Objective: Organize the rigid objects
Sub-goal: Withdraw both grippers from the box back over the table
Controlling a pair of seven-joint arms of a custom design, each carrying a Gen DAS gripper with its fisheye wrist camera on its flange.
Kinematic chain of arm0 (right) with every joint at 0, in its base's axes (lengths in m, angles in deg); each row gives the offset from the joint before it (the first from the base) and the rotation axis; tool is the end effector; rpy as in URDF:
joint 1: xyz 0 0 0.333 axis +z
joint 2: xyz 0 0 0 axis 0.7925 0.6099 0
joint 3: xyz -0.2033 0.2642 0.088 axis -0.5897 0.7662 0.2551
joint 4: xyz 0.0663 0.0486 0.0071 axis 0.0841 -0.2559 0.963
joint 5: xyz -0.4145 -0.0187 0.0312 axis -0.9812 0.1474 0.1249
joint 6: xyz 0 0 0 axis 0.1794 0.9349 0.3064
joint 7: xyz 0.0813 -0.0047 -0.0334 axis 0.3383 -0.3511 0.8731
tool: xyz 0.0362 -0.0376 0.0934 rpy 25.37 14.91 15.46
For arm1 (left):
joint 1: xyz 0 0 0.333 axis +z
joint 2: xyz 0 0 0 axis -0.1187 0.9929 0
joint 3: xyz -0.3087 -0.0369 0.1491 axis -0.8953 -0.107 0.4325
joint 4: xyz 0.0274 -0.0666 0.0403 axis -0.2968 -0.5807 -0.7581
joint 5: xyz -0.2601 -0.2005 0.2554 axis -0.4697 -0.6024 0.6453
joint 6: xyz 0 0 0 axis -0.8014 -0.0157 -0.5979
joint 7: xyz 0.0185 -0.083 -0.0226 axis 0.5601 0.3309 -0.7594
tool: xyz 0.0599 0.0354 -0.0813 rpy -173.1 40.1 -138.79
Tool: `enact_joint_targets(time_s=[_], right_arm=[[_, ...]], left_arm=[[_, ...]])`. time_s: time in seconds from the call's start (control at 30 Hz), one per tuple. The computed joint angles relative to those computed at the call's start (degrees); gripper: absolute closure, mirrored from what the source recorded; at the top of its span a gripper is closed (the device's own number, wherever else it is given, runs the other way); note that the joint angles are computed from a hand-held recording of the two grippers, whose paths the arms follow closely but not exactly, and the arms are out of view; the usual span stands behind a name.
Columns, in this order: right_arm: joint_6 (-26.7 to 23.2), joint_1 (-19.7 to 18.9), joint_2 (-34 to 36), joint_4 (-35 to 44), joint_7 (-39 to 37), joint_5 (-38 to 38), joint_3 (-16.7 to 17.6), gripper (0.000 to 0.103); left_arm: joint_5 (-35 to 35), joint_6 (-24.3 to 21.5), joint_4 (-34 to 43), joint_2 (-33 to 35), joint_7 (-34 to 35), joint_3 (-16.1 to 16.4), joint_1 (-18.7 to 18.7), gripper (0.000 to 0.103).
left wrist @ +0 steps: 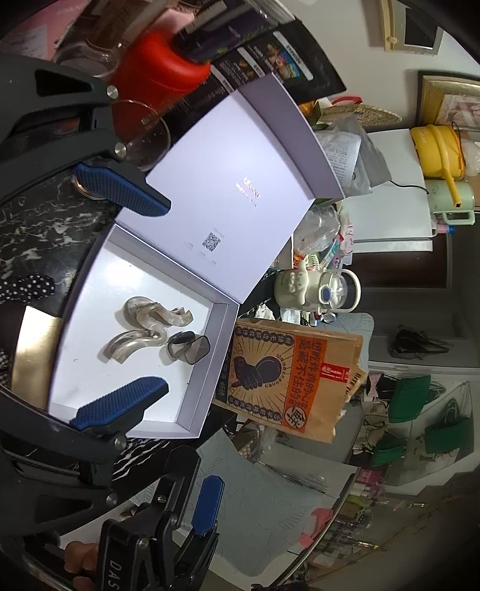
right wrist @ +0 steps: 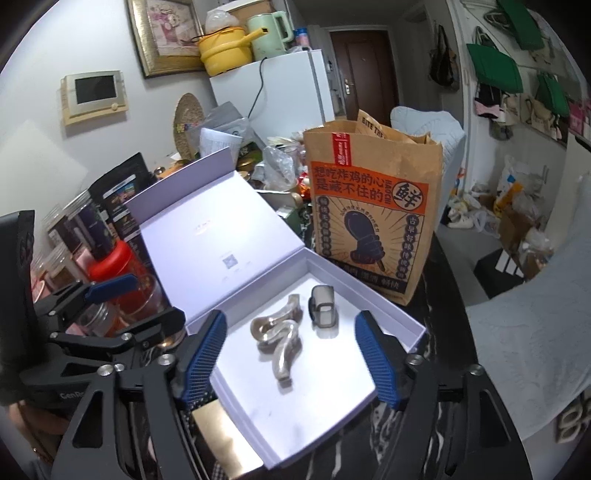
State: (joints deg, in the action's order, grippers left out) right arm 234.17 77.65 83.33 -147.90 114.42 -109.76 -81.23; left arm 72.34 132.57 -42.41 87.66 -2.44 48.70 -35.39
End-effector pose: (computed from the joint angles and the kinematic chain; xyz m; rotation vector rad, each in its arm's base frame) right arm 0.5839 0.3405 0.5738 -1.7001 1.5885 -0.5068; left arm 0.6161 -0.4502 0.5709 -1.4665 2.0632 -0.9443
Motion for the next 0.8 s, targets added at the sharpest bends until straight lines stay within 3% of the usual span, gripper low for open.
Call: enact_joint_targets(time_s=[0.07, 0.3, 0.8], right_arm=[[0.37, 0.33, -1.12, -1.12, 0.75, -0.93, 0.03, 0.024], [-1.19, 0.58, -4.42, -3.58, 5.56, -6.34, 1.01, 0.011], [-2.71, -1.18, -11.67, -9.33, 13.44, -15.81, 6.01, 0.0]], left_arm=[[0.42, 0.69, -1.87, -1.39, -0.67, 0.16, -0.05, 0.0], [5.16, 2.02, -8.27, -6.78, -5.68, 0.34, -0.14, 0.0], [13.49, 2.69, -20.28, -18.07, -15.52, -4.01, 3.53, 0.0]])
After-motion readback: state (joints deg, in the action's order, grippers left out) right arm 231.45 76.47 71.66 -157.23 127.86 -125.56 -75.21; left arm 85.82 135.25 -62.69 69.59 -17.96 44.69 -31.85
